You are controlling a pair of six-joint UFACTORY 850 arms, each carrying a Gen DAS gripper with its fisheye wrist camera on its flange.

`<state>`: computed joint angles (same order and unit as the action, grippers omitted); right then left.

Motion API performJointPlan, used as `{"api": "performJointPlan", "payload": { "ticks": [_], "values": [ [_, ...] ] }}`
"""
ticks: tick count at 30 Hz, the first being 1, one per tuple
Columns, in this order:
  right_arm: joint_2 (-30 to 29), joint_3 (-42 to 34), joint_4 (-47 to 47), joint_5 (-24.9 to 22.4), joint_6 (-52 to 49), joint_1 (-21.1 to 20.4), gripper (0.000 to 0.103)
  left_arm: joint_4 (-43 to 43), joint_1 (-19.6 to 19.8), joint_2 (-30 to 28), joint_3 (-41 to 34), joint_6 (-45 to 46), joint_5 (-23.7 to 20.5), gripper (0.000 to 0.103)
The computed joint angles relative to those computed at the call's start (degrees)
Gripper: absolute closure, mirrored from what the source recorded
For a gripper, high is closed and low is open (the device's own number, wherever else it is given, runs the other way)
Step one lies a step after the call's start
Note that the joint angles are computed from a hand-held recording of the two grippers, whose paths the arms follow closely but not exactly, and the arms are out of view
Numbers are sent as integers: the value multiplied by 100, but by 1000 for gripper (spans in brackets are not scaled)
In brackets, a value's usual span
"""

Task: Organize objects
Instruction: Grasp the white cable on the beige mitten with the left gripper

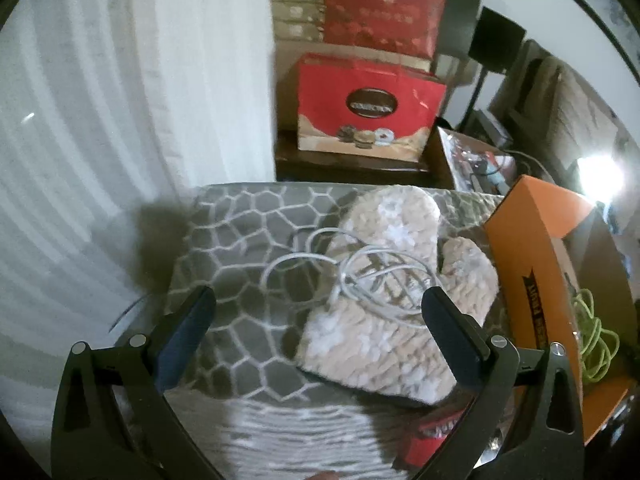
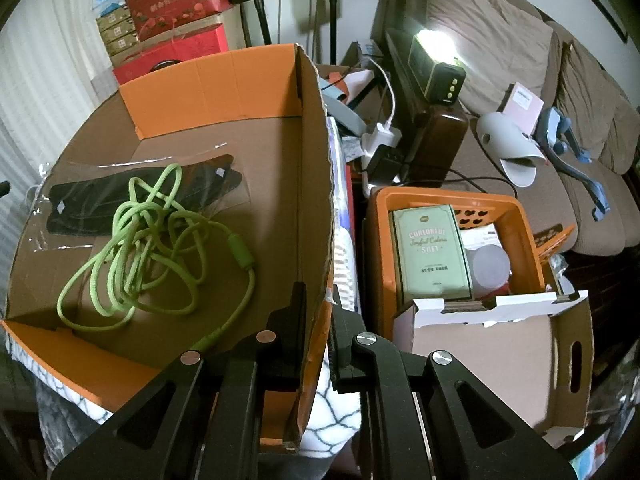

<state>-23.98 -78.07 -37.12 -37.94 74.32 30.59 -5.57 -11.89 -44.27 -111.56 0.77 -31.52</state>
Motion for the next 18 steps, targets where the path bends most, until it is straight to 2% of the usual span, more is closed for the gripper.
{"api": "performJointPlan", "payload": {
  "ticks": [6,14,18],
  "values": [
    [-35,-24,28,-36,-61,8,95,-351,-43,-570,-727,431,-416,4],
    [-90,-83,44,-72,-91,20,95,-387,-74,-1190,-1563,438,-889,4],
    [-89,-91,52,-88,-117,14,95,-428,-87,-1533,-2037,449,-1195,8]
  ]
}}
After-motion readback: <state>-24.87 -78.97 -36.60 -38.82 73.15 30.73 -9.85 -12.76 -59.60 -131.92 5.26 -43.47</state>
